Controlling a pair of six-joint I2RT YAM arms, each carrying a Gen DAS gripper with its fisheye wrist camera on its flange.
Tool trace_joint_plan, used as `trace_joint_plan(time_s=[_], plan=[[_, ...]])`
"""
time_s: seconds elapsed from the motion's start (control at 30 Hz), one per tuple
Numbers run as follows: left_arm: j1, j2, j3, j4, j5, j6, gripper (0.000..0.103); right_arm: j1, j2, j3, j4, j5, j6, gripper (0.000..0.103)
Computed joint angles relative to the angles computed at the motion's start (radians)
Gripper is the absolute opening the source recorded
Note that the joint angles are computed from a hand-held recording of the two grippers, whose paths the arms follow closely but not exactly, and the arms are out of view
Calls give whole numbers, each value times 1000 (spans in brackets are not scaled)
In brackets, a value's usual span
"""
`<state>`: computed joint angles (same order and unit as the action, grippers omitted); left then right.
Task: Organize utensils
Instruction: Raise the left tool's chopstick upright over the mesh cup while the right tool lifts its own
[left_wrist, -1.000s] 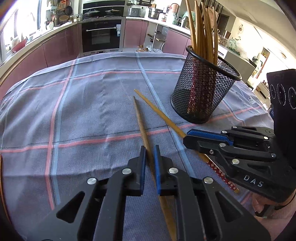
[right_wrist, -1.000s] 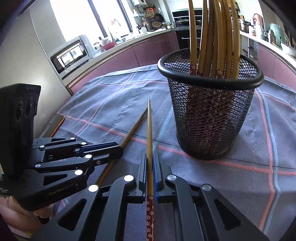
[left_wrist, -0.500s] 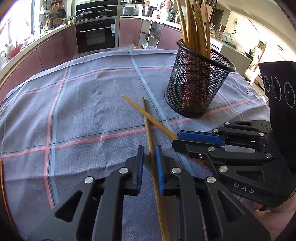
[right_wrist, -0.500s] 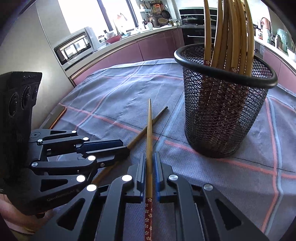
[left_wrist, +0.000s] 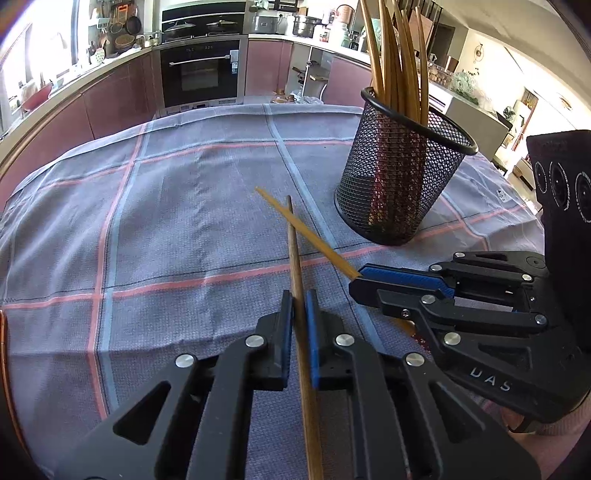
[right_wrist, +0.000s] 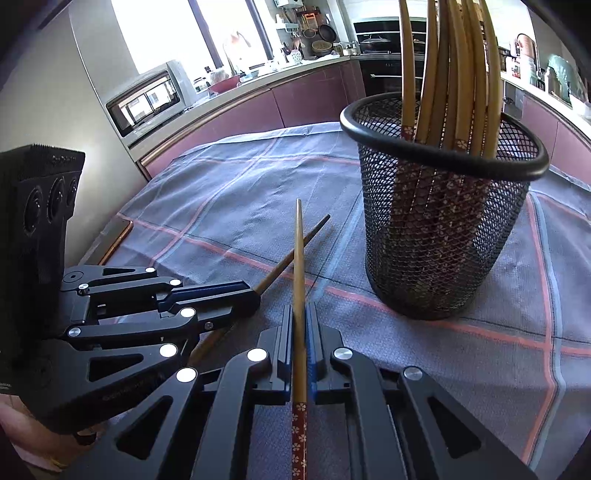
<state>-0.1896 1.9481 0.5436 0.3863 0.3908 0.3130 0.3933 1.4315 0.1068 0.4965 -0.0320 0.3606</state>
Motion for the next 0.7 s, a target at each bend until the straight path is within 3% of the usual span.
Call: trace_joint_plan(time_s=[0.57, 0.7], plan=[[69, -183, -79, -57, 105, 31, 8, 12, -385, -44, -230, -5, 1, 6], [82, -229, -89, -88, 134, 38, 8, -13, -541, -58, -348, -23, -13, 6]])
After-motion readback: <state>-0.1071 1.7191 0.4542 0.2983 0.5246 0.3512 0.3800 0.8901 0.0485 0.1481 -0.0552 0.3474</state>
